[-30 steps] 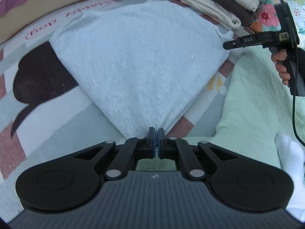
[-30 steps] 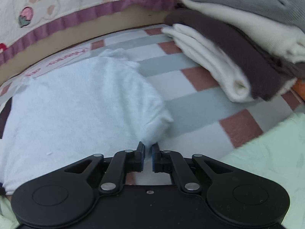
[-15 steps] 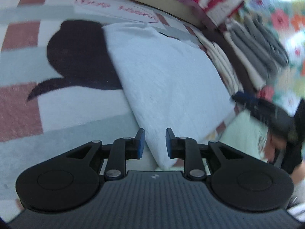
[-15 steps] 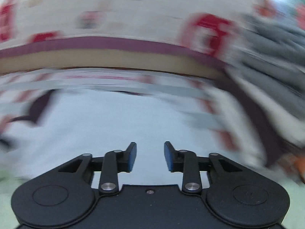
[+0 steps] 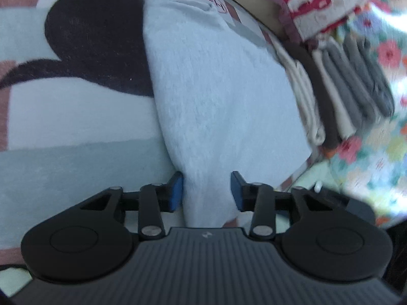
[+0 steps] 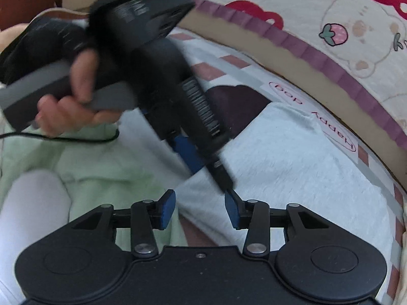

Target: Fold clothes

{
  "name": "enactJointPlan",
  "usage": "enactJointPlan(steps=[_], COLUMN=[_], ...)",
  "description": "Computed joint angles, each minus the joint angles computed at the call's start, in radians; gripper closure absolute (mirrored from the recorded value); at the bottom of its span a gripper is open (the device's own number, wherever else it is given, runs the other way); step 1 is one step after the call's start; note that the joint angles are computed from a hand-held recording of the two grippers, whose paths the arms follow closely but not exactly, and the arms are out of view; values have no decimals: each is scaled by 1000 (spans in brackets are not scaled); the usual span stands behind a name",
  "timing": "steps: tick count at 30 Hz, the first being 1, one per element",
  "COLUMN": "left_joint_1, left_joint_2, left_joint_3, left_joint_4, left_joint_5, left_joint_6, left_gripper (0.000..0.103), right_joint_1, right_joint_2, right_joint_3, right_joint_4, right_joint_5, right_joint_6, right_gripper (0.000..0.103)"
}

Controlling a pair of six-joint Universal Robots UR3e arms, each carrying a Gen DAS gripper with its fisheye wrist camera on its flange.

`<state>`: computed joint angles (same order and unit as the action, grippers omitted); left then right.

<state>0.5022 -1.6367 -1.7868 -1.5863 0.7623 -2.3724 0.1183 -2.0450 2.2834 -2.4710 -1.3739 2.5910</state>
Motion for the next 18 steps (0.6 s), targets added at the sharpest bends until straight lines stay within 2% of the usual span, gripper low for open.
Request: enactJointPlan(steps=[2,4,7,9,10,12,14,15,16,17,18], left_joint_1=[-1,13,30,28,29,37,46,54,61,69,76], left_joint_2=[-4,-2,-22,-34,-40,-49,-71,-79,-86,-91,-85], left_joint_3=[18,55,131,151,152,151,169,175,179,181,166], left_joint_4=[-21,-99,-228,-252,-261,-290,-334,-356,-368,-374,-343], left_joint_5=[-26,-78,-160,-182,-184,-188,-189,-191,-187,-183,-175], left_joint_6=[16,53,88,87,84,89,100,109,116,118,92], left_gripper=[99,99,99,99,99,99,99,99,99,98,96], right_joint_1=[28,61,203,318,342,370,359,352,333,309,286], right_joint_2=[2,-9,89,255,324,451,529,563,557,540,524], right_joint_3=[8,39,101,132,129,109,59,31,15,2,-12], right_joint_4=[-20,-75,-331,-596,-680,-811,-829,-828,-797,-757,-717], right_joint_5=[-37,-84,-272,-464,-522,-614,-660,-680,-660,-629,-598], right_joint_6=[16,24,-15,-66,-77,-89,-79,-72,-72,-74,-77], right_gripper=[47,40,30,30,30,30,32,34,58,96,95])
